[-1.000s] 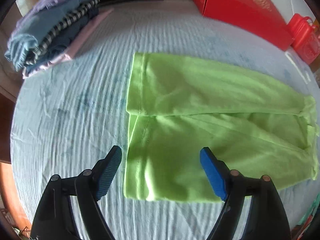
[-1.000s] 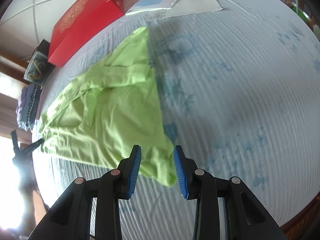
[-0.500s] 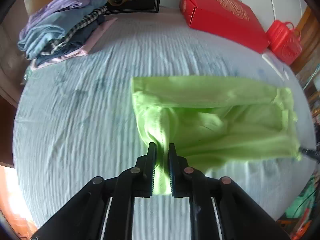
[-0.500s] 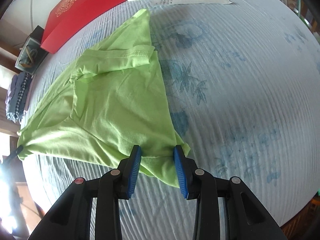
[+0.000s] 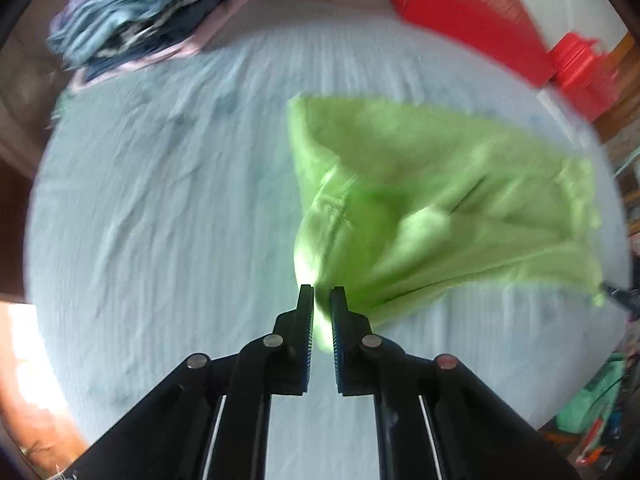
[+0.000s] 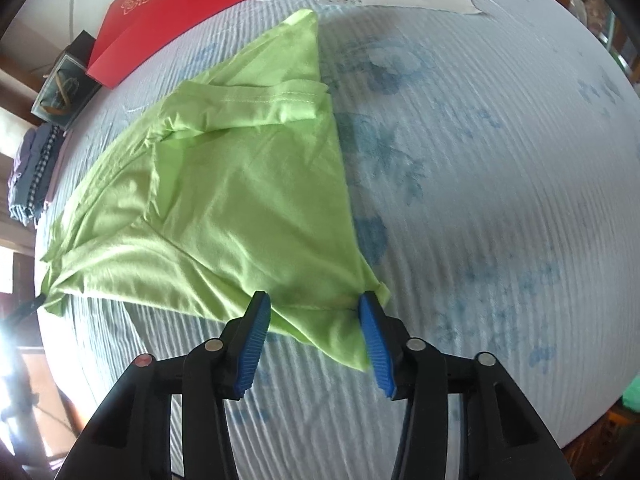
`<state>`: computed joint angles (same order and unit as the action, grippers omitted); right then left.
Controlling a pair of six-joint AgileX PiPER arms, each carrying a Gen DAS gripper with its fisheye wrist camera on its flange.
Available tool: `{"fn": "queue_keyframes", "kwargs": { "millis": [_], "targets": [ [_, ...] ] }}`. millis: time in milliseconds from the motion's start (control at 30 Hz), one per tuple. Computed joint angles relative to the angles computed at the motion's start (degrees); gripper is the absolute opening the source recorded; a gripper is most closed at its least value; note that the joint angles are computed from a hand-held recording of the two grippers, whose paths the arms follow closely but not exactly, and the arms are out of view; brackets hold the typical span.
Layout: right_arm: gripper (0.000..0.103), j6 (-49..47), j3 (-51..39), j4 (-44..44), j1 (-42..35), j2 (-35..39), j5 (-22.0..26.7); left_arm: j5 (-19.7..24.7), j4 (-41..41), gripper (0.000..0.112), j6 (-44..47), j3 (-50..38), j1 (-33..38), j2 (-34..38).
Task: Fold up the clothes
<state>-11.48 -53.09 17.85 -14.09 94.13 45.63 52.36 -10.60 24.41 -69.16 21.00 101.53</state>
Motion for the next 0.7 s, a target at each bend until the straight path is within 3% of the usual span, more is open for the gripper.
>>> {"fn": "queue_keyframes", "kwargs": {
  "millis": [100, 200, 233, 300, 333, 367, 500, 533, 567, 700],
  "targets": [
    [0.043, 1.7, 0.4, -4.3, -1.7, -1.4, 1.5, 2.1, 3.7, 0.009, -1.7, -0.1, 1.0, 0.6],
    [0.045, -5.2, 1.9, 1.4, -6.4, -4.6, 2.7, 3.1, -1.4, 0.009, -1.4, -1.6, 2.3, -0.7],
    [0.051, -7.5, 2.3, 3.6, -7.9, -5.5, 3.2, 3.0, -3.4, 0.015, -1.3, -2.0, 2.2, -1.1],
    [0.061, -9.2, 3.2, 4.7, -8.6, -6.4, 2.7, 1.6, -4.0, 0.048, -2.9, -2.0, 0.1, -1.6],
    [0.075, -10.1, 3.7, 5.1, -8.6, -6.7, 2.4, 0.3, -3.3, 0.066, -3.9, -1.5, -1.5, -1.9],
    [0.085, -11.0, 4.2, 5.5, -8.7, -7.1, 2.0, -1.3, -2.7, 0.07, -4.7, -0.9, -3.2, -2.1],
    [0.084, -9.2, 6.5, 0.6, -1.6, -6.7, -3.2, -3.8, -1.5, 0.07, -7.1, -1.3, -7.4, 0.0],
    [0.056, -6.7, 6.6, -2.7, 1.6, -6.4, -5.2, -4.4, -1.1, 0.07, -7.7, -1.6, -8.3, 0.7],
    [0.007, -3.9, 6.0, -6.0, 4.3, -6.0, -5.6, -4.9, -0.5, 0.07, -8.6, -2.1, -9.2, 1.6],
    [0.004, 5.2, 4.1, -17.4, 7.8, -11.6, -2.1, -5.9, 5.9, 0.07, -12.5, -2.1, -12.5, 5.2]
  ]
}}
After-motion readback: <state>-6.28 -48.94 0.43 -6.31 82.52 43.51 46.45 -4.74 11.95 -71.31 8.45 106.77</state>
